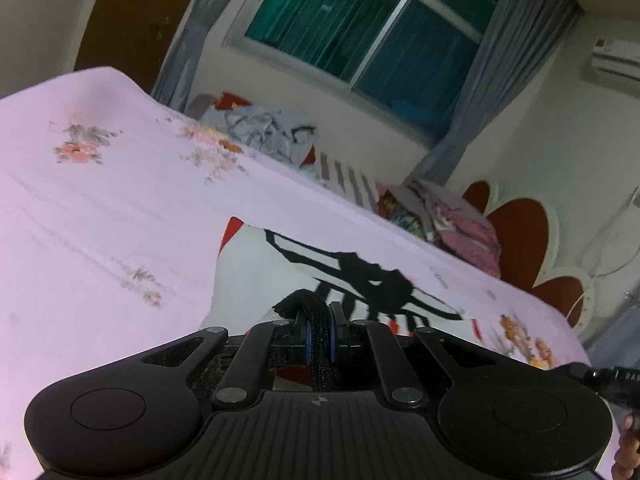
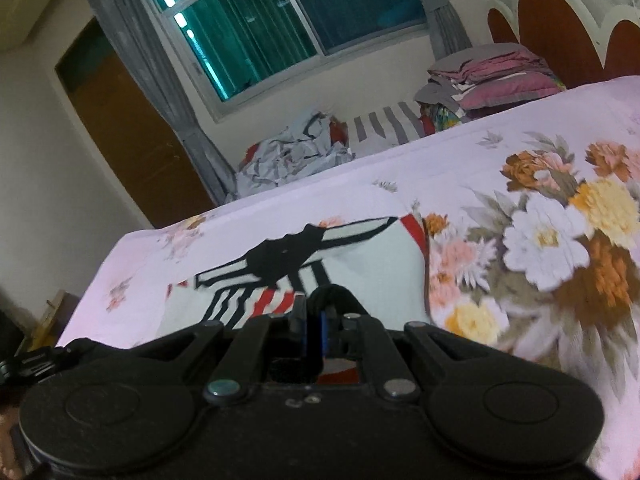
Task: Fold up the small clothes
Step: 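Release the hem and smooth the folded sweater flat with both tools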
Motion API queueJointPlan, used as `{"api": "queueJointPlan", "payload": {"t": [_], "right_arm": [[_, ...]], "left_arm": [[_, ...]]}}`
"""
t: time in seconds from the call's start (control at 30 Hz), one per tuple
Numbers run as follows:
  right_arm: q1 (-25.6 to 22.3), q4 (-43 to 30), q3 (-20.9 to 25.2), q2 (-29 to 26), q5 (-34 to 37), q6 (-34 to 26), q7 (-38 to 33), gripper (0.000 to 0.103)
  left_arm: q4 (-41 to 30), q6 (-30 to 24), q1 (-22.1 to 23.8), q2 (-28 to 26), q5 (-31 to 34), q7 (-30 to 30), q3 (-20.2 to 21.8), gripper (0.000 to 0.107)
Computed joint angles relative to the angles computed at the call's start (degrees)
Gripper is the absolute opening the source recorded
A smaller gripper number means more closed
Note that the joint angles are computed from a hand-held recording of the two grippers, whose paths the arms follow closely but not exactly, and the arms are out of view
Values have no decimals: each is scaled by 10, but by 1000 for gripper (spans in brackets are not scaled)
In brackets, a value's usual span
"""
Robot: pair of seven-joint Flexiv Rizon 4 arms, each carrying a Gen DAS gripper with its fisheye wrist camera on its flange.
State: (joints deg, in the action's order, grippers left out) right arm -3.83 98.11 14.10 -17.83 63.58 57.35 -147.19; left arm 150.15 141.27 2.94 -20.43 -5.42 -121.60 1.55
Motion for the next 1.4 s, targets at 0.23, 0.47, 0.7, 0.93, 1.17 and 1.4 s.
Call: {"api": "queueJointPlan", "payload": {"t": [0.23,0.47,0.7,0.93,1.17,1.4], "right_arm": [[57,-100,-8,-114,-100,38,144,6],[88,-198,-19,-212,-200,27,305,6],[100,-271,-12,-280,-296,3,398,7],[92,-288,24,-311,-341,90,413,46],[64,-267,70,-308,-400,116,362,48],[135,-234,4,-314,-540,114,373,40]], "left_arm": [[-117,-138,117,-42,105,-17,-46,7],[-227,-260,234,-101,161,-8,-141,8],[-277,-283,288,-158,143,52,-213,8],[-286,-226,240,-174,62,84,-176,75],[-330,-271,245,-169,152,89,-156,82],[-428,-478,59,-171,149,245,11,58]]}}
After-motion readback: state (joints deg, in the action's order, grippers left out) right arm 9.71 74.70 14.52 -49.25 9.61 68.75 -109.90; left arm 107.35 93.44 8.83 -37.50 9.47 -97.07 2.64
